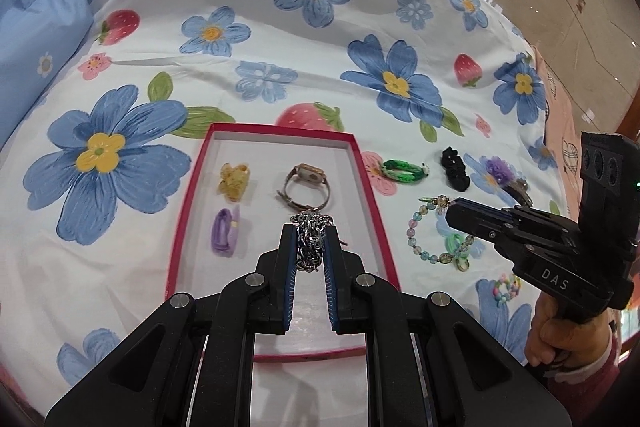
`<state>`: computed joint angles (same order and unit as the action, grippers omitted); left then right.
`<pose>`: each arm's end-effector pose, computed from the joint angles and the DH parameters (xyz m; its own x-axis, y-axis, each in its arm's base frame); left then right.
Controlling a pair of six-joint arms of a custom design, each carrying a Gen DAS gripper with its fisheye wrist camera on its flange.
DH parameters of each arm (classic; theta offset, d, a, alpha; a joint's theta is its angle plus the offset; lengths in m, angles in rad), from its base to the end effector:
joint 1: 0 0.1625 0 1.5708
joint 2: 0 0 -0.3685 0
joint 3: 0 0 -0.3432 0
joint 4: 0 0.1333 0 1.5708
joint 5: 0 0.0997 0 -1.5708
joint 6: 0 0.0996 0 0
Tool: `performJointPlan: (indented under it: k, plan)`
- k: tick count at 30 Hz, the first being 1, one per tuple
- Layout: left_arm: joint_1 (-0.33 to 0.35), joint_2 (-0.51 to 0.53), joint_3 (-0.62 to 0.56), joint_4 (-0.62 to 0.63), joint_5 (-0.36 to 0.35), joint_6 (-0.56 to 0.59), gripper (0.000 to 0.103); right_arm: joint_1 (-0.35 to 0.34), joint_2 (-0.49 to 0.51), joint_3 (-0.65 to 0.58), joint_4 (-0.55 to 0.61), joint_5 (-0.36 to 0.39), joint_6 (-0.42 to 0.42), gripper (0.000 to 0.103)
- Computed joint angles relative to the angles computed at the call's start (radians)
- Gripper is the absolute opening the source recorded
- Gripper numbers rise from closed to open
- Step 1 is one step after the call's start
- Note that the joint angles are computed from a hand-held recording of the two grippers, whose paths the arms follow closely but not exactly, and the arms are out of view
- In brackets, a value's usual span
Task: Organize jewelry
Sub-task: 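Carry the beaded bracelet with the right tool while the left tool carries the silver chain to the tray, then open the left tool to drop the silver chain while the right tool releases the bracelet in the tray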
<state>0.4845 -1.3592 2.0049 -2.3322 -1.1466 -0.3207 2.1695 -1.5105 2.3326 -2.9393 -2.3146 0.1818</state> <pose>-0.3268 -0.3690 0.2376 -0.7198 0.5985 -0.3516 0.6871 0.6863 -0.2384 0.2680 -0.2760 0.2681 -0.8800 0.0056 0.4750 -0.3278 0.7166 -0.6156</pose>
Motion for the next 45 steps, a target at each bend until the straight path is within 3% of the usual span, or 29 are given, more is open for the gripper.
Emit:
performJointPlan:
  k: [19,32,40,45]
  plan:
    - [0.110,0.076,-0.018,-0.022,0.003,0.018,0.011,-0.132,0.227,-0.053,-0.109,0.203,-0.042,0.007]
    - [0.160,0.149,-0.025,0.022,0.035,-0.005,0.011,-0.206,0.236,-0.020,-0.081,0.200,-0.020,0.007]
    - [0.156,0.166,-0.022,0.036,0.053,-0.010,0.011,-0.190,0.255,-0.034,-0.045,0.142,-0.034,0.007]
    - [0.152,0.164,-0.019,0.041,0.058,-0.008,0.012,-0.192,0.254,-0.036,-0.036,0.144,-0.039,0.007]
